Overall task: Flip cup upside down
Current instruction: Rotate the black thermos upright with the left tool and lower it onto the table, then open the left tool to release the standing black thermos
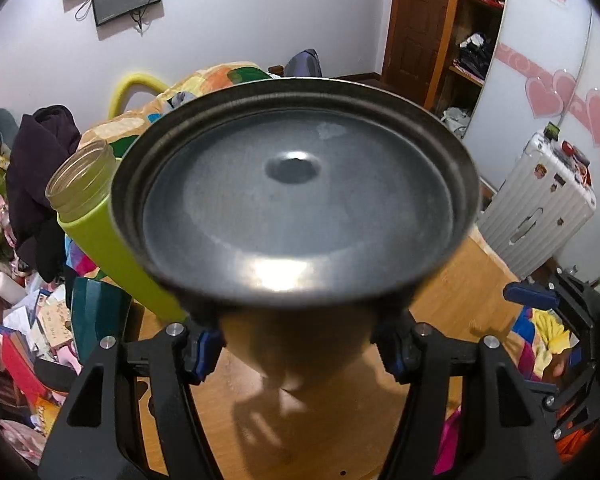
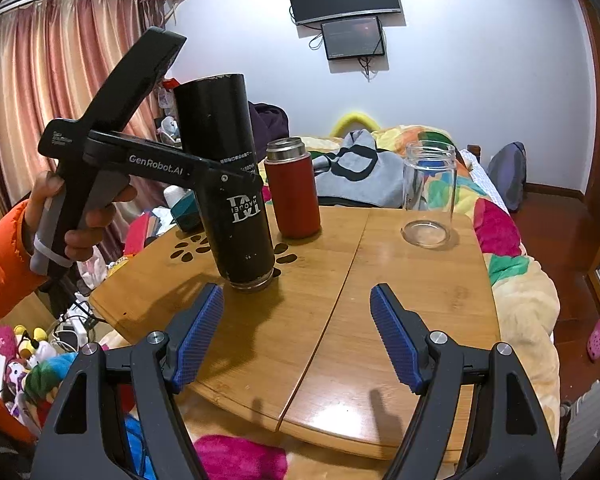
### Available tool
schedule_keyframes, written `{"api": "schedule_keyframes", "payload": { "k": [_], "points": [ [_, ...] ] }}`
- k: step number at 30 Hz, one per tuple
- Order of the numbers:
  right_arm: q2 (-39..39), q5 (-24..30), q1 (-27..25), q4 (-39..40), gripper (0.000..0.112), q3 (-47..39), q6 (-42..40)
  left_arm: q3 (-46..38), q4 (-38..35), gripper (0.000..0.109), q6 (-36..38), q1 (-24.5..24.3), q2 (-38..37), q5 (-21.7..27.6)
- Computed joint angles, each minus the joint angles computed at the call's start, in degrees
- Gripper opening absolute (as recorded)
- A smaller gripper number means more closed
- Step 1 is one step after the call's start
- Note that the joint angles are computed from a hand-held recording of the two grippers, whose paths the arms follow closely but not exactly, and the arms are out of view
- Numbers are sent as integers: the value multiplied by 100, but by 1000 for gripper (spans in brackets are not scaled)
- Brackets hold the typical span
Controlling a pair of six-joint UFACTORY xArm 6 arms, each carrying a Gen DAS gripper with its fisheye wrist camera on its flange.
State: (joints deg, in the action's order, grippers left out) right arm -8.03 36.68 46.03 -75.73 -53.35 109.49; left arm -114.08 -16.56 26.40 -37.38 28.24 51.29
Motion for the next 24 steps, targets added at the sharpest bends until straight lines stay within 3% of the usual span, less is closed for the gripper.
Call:
{"api": "schedule_keyframes", "payload": {
  "k": [19,24],
  "points": [
    [120,-7,8,-74,73,-200,-89,823,-539,66,612,16,-420,-1021],
    [189,50,55,-79,73,-305,-140,1616,-746,79,985,-9,-938,-1780]
  ]
}}
